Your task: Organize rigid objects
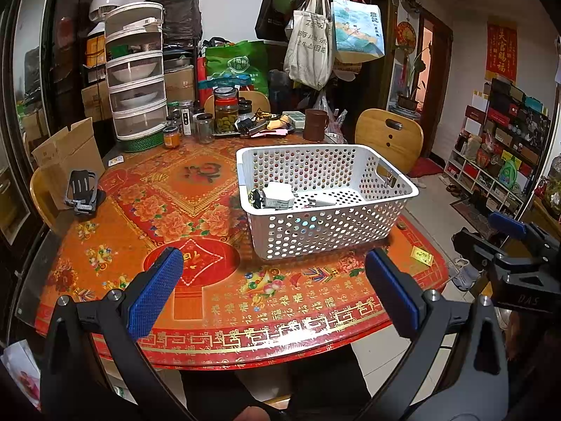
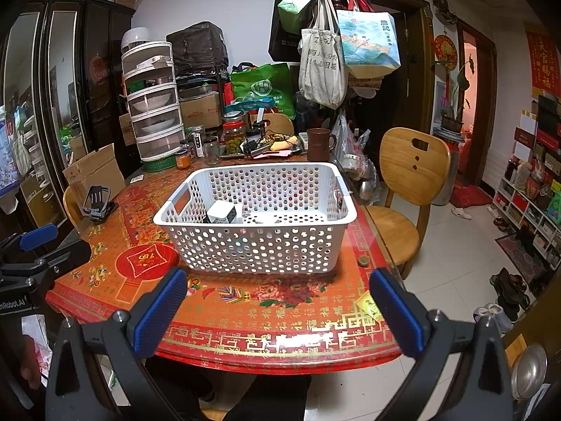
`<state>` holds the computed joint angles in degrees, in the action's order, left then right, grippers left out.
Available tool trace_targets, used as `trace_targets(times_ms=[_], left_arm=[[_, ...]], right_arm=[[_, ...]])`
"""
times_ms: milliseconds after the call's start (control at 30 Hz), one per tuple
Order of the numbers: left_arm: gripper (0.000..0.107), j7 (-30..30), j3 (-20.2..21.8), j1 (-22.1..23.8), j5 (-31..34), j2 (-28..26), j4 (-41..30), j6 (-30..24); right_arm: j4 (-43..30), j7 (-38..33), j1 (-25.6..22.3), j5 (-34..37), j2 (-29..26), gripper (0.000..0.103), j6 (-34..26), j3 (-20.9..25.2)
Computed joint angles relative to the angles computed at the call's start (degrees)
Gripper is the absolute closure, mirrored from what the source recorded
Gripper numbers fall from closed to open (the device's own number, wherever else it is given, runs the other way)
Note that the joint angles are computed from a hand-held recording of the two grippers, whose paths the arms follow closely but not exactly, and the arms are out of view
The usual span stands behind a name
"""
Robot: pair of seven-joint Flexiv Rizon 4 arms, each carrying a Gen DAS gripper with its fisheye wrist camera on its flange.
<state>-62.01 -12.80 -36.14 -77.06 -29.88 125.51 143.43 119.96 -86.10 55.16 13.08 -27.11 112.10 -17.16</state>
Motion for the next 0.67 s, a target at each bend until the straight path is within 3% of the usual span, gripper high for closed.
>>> trace_targets(times_ms=[667], left_arm=[[0.004, -0.9, 1.2, 0.0, 2.9, 1.0, 2.5, -0.6]], right_arm=[[0.0, 0.2, 1.2, -0.2, 0.1, 0.000, -0.4, -0.9]])
